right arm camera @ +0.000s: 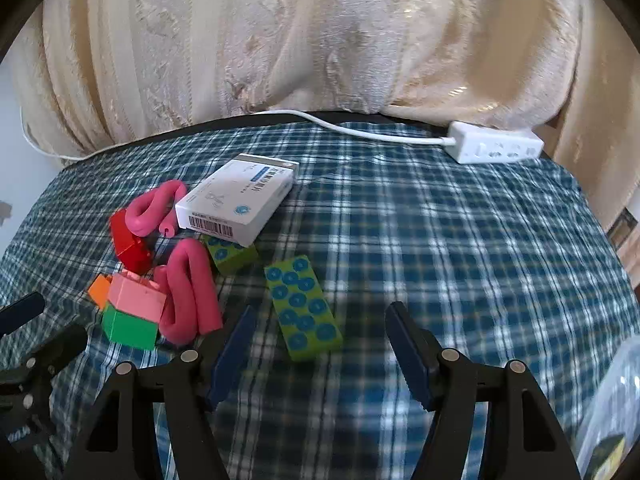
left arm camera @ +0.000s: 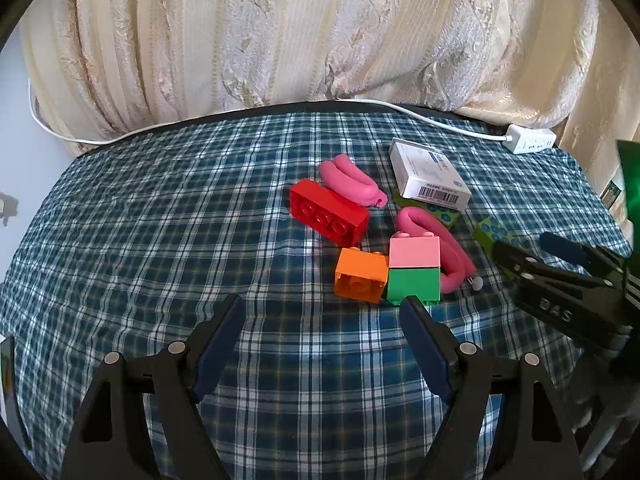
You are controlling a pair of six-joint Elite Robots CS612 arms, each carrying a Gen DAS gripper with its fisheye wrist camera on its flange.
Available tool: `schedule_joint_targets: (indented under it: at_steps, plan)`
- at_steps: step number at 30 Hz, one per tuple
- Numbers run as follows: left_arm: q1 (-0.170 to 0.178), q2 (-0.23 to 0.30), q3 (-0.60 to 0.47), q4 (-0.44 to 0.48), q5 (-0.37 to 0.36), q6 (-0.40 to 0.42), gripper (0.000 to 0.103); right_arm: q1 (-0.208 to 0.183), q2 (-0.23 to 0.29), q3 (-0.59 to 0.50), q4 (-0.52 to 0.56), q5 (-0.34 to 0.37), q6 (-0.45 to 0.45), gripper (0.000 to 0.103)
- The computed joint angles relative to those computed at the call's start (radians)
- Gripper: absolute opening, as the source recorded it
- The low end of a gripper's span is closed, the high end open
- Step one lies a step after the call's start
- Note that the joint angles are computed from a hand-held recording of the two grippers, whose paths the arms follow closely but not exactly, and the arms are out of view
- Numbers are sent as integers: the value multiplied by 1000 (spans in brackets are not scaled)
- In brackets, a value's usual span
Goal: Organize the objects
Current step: 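Grasp the green block with blue dots with the right tool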
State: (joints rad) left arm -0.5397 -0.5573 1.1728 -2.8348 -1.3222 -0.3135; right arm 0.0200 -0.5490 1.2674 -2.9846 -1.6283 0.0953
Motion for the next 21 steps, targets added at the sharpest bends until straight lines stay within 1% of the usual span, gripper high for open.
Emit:
schedule_joint_targets:
  at_steps: [1,2,6,8,10,13,14,17,21]
  plan:
    - [1,2,-3,2,-3,1,81,1,5,-10,9,0,-4,71]
    - [2,4,-7,6,-6,1,81,1,10,-20,18,-1,-8,67]
    - [6,14,-25,28,-12,-5,81,4,26,-51,49,0,-18,58]
    - [8,17,-31,37,-11,-8,81,5,31,-61,63,4,-21,52]
    - [9,21,-38,45,-13,-8,81,9,35,-61,47,-10,-33,49]
    - [10,24,-42,51,-14,-6,81,10,37,-64,45,-7,-46,41]
    - [10,26,-44,52,-14,-6,81,10,37,-64,44,-8,-47,37]
    - [12,29,-49,54,-16,-7,81,9,35,-59,40,-8,-37,32]
    - [14,30,-49,53,-18,-8,81,6,26,-40,30,-14,-19,31]
